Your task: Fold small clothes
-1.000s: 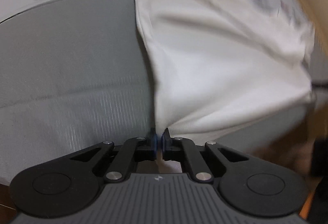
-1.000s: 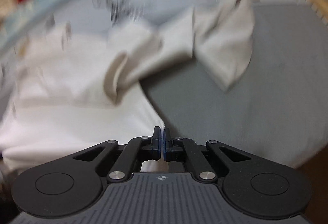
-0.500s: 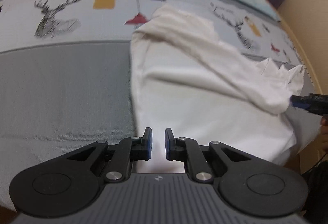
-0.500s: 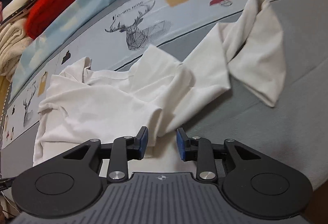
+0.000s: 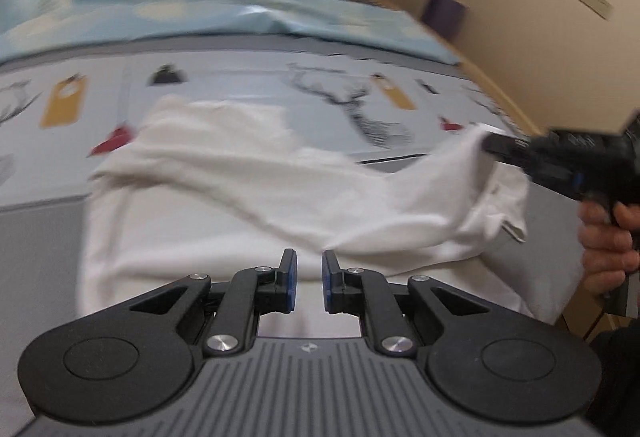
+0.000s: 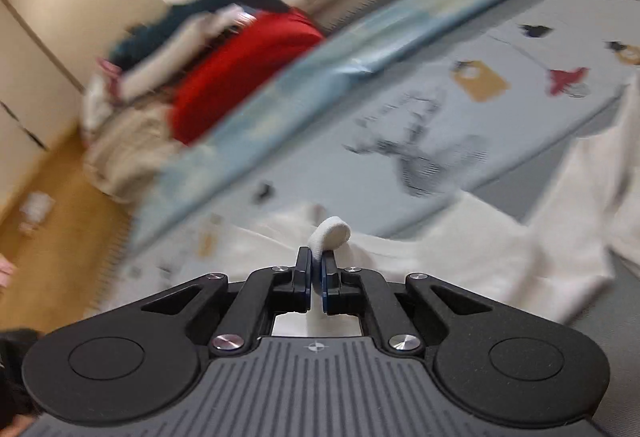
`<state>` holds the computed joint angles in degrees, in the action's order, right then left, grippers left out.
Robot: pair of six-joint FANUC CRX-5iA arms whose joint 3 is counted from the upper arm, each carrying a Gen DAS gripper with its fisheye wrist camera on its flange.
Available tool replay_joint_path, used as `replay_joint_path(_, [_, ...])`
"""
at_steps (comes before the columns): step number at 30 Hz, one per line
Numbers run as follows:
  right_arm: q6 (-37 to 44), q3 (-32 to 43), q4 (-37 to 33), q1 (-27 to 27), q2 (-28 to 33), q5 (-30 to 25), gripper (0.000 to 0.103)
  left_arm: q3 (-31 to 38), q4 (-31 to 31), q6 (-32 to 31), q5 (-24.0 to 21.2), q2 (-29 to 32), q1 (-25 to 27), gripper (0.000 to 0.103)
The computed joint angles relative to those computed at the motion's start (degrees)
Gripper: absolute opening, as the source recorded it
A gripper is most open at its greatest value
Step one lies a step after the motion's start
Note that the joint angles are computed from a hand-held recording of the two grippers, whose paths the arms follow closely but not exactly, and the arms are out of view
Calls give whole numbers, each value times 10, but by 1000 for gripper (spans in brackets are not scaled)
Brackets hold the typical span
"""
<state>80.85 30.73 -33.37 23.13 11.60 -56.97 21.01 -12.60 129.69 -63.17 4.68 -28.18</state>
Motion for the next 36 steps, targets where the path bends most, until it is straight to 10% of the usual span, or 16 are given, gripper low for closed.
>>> replay_joint_path(4, [-6, 27, -32, -6, 25, -13, 4, 29, 2, -39, 46, 44, -13, 40])
replay_joint_path(16, [1, 64, -59, -14, 57, -15, 4, 52, 98, -158, 162, 132, 2, 46])
replay_joint_path(20, [5, 69, -62, -11, 63, -10, 4, 93, 81, -162, 104, 161, 6, 6])
replay_joint_path(24, [2, 76, -25, 9, 68, -3, 9, 105, 32, -116, 58, 155, 23, 6])
replay_joint_path(30, [-171, 42, 277, 86, 83, 45, 28, 47, -55, 26, -56, 81, 101, 6])
replay_joint_path(36, [-200, 96, 419, 108, 147, -58, 28, -77, -157, 145, -137, -53, 205, 6])
